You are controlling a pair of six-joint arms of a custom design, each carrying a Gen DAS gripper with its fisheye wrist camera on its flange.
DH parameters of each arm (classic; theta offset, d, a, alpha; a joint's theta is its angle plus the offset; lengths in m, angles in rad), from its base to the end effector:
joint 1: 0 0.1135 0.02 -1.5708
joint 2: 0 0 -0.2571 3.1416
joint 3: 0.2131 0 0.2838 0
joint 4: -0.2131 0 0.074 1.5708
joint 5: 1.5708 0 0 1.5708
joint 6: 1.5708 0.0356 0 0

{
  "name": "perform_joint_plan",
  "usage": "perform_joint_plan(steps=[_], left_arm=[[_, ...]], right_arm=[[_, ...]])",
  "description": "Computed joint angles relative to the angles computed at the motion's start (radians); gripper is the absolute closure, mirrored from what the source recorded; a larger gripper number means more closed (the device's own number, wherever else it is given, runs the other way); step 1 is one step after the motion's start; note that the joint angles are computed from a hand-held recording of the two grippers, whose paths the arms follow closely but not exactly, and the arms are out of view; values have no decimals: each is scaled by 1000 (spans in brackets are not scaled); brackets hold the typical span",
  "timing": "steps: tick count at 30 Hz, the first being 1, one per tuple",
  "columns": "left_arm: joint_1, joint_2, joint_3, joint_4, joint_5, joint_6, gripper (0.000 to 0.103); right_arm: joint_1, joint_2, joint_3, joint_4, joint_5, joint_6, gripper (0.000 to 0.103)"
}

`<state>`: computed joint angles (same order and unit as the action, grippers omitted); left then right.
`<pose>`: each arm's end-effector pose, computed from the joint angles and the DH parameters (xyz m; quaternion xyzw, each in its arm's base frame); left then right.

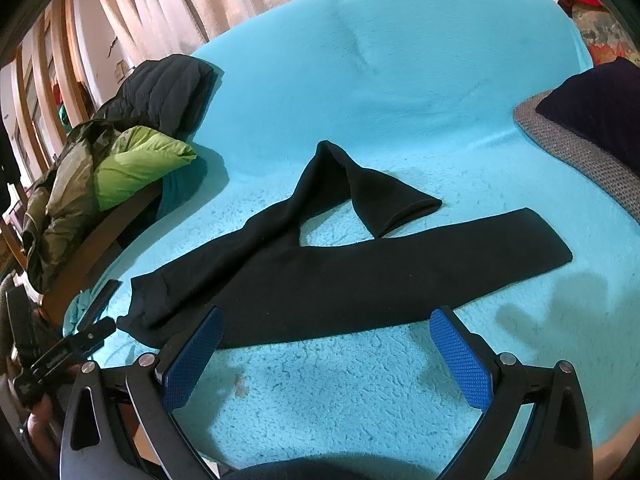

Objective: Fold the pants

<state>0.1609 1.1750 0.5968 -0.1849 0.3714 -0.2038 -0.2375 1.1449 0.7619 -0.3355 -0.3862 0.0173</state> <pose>0.2621 0.0294 0.1753 -0.0925 0.9019 -0.1780 0.3825 0.2695 -0.0514 0.2292 0.0349 0.8965 0.1291 0.4224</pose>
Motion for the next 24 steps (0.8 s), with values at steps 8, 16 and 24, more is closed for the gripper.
perform_joint_plan(steps=[8, 16, 24], left_arm=[[123, 136, 58, 20, 227, -79, 0], [52, 273, 168, 0, 159, -85, 0], [-224, 234, 161, -22, -481, -54, 0]], right_arm=[[-8, 4, 4, -7, -17, -3, 0], [-11, 10, 7, -11, -28, -5, 0], [-7, 14, 9, -11, -23, 1, 0]])
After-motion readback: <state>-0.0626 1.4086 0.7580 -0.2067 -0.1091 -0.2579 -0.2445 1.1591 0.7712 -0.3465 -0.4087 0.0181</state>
